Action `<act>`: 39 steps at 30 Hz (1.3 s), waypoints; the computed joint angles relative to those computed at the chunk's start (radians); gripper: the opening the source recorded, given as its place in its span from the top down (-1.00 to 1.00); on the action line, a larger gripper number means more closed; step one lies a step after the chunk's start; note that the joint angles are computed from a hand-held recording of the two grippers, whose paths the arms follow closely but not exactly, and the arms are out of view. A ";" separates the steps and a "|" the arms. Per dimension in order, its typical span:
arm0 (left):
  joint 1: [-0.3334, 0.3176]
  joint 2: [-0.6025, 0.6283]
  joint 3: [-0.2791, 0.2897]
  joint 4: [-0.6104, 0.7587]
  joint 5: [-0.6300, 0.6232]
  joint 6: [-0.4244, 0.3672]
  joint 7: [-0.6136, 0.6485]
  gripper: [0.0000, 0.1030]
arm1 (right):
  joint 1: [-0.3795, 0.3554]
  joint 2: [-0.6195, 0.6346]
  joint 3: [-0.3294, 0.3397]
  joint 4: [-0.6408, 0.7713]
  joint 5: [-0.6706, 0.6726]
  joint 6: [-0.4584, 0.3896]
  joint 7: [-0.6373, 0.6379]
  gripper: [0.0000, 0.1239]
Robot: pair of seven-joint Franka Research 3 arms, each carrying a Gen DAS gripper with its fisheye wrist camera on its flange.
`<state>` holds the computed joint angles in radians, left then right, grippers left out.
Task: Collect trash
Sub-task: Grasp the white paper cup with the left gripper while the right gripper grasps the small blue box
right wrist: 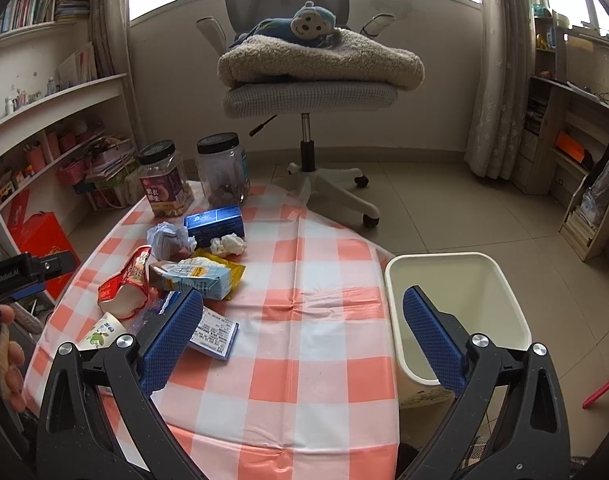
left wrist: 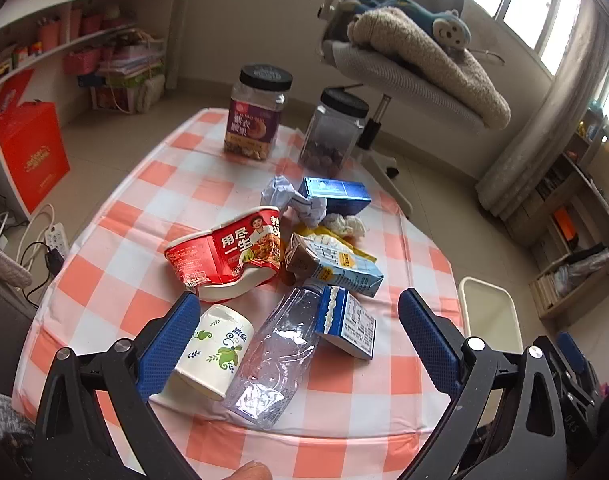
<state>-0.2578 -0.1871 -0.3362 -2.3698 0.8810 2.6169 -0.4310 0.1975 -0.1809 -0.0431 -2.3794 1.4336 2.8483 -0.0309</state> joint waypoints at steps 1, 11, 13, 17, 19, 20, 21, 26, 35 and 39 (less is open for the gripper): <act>-0.007 0.004 0.030 -0.006 -0.066 0.016 0.100 -0.87 | -0.008 0.008 0.003 0.002 -0.076 -0.020 0.064 -0.55; -0.026 0.097 0.104 -0.026 -0.621 -0.094 0.664 -0.87 | -0.071 0.148 0.003 0.092 -0.434 -0.187 0.442 -0.55; -0.021 0.105 0.103 -0.019 -0.646 -0.106 0.707 -0.87 | -0.077 0.156 0.009 0.095 -0.453 -0.194 0.458 -0.55; -0.013 0.127 0.104 -0.004 -0.695 -0.108 0.773 -0.86 | -0.081 0.169 0.020 0.100 -0.496 -0.205 0.490 -0.55; -0.011 0.133 0.105 -0.006 -0.737 -0.100 0.796 -0.78 | -0.081 0.174 0.024 0.101 -0.516 -0.211 0.507 -0.55; -0.007 0.139 0.109 -0.011 -0.763 -0.075 0.812 -0.75 | -0.082 0.177 0.025 0.102 -0.521 -0.214 0.511 -0.55; -0.005 0.141 0.112 -0.021 -0.790 -0.047 0.826 -0.70 | -0.083 0.176 0.026 0.102 -0.530 -0.220 0.519 -0.55; -0.001 0.140 0.120 -0.070 -0.950 0.042 0.917 -0.67 | -0.086 0.187 0.028 0.103 -0.545 -0.221 0.526 -0.55; -0.013 0.120 0.112 -0.109 -1.052 0.127 1.026 -0.15 | -0.106 0.217 0.028 0.128 -0.577 -0.295 0.611 -0.55; -0.013 0.082 0.098 -0.128 -0.950 0.146 0.950 -0.13 | -0.096 0.216 0.040 0.115 -0.613 -0.283 0.635 -0.55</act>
<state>-0.2705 -0.1050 -0.2380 -2.4978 -0.0689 2.7631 0.5193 0.1020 0.0353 -0.0034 -2.2643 0.8207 2.5657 0.6044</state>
